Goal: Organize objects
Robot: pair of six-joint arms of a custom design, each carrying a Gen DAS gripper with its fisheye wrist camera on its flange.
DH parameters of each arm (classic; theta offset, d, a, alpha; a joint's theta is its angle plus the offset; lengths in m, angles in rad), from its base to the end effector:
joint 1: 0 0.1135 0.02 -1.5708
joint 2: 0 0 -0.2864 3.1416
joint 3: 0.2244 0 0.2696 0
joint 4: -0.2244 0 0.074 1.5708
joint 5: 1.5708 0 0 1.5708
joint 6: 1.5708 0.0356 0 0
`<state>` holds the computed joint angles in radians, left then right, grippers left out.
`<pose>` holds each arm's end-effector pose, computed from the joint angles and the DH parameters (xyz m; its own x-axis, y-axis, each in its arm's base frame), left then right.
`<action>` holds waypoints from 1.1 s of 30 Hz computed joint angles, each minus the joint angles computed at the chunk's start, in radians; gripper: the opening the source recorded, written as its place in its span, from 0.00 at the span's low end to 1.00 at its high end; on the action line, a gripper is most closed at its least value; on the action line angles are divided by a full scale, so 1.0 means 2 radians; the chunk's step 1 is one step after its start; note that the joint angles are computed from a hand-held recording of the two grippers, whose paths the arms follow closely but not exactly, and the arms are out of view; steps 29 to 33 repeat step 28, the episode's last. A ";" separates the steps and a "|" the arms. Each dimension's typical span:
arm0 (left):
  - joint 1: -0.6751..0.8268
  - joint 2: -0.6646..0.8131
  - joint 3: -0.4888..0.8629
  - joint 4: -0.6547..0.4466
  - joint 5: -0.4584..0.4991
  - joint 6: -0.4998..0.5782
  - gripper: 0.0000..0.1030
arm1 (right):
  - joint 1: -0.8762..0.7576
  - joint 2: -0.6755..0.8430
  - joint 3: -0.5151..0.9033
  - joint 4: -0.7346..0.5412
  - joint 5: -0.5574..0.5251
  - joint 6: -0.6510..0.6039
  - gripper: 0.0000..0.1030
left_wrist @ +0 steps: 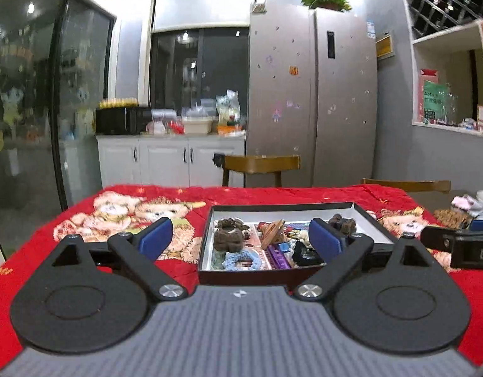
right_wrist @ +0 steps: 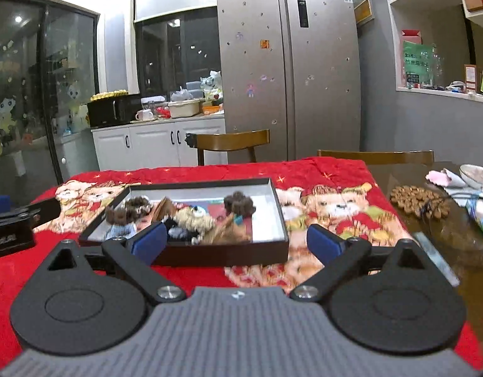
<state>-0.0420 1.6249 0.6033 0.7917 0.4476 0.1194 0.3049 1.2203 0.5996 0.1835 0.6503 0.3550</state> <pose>0.3262 -0.0291 0.1824 -0.1714 0.1147 -0.9785 0.4828 0.8756 0.0181 0.2574 0.0584 0.2351 -0.2799 0.2019 -0.9386 0.4069 0.9104 0.0745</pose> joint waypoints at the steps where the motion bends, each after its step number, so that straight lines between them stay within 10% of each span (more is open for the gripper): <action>1: -0.003 0.014 -0.010 0.030 0.002 0.007 0.93 | 0.006 0.007 -0.010 0.019 0.007 0.002 0.98; 6: 0.003 0.063 -0.020 0.084 0.018 0.018 0.93 | 0.036 0.068 -0.004 0.054 0.057 0.013 0.99; 16: -0.014 0.130 0.070 -0.060 -0.035 0.053 0.93 | 0.045 0.124 -0.012 0.081 0.025 0.014 1.00; 33: -0.018 0.142 0.080 -0.087 -0.039 0.063 0.93 | 0.052 0.134 0.003 0.060 0.032 0.007 1.00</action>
